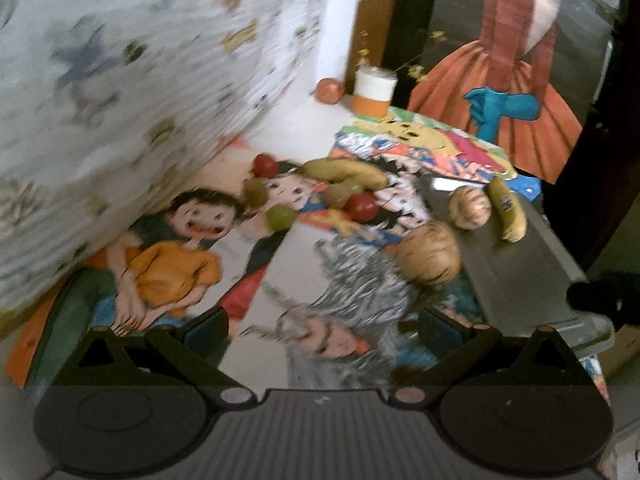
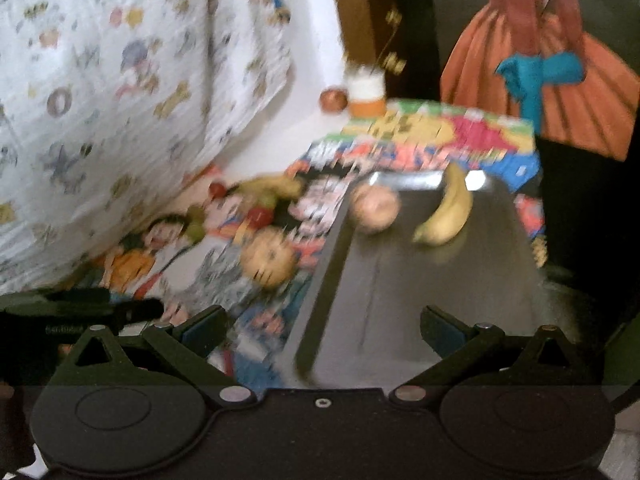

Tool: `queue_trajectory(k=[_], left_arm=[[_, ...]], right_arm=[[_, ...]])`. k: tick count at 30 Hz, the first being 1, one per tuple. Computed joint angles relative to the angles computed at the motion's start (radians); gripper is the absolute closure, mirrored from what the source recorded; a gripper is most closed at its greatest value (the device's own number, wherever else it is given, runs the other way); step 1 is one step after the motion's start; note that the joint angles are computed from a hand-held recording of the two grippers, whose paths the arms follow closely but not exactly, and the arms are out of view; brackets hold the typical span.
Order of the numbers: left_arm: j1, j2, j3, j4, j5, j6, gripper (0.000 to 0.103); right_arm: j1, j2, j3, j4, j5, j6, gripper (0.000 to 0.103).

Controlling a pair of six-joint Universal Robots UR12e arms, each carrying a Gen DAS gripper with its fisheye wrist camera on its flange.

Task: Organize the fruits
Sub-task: 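Withdraw both tools and move the right tool to the second pepino melon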

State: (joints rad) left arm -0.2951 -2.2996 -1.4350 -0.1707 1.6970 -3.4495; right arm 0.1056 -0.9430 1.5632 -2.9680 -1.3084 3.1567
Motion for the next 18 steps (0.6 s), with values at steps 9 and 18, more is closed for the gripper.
queue_trajectory(k=[9,18], left_arm=[[0.017,0.013,-0.027,-0.035,0.028,-0.009,0.0],[0.032,0.005,-0.016,-0.048,0.064,0.033,0.0]], right_arm=[[0.028,0.011,-0.052,0.165,0.047,-0.117,0.001],[0.049,0.058,-0.141,0.218,0.034,-0.2,0.001]])
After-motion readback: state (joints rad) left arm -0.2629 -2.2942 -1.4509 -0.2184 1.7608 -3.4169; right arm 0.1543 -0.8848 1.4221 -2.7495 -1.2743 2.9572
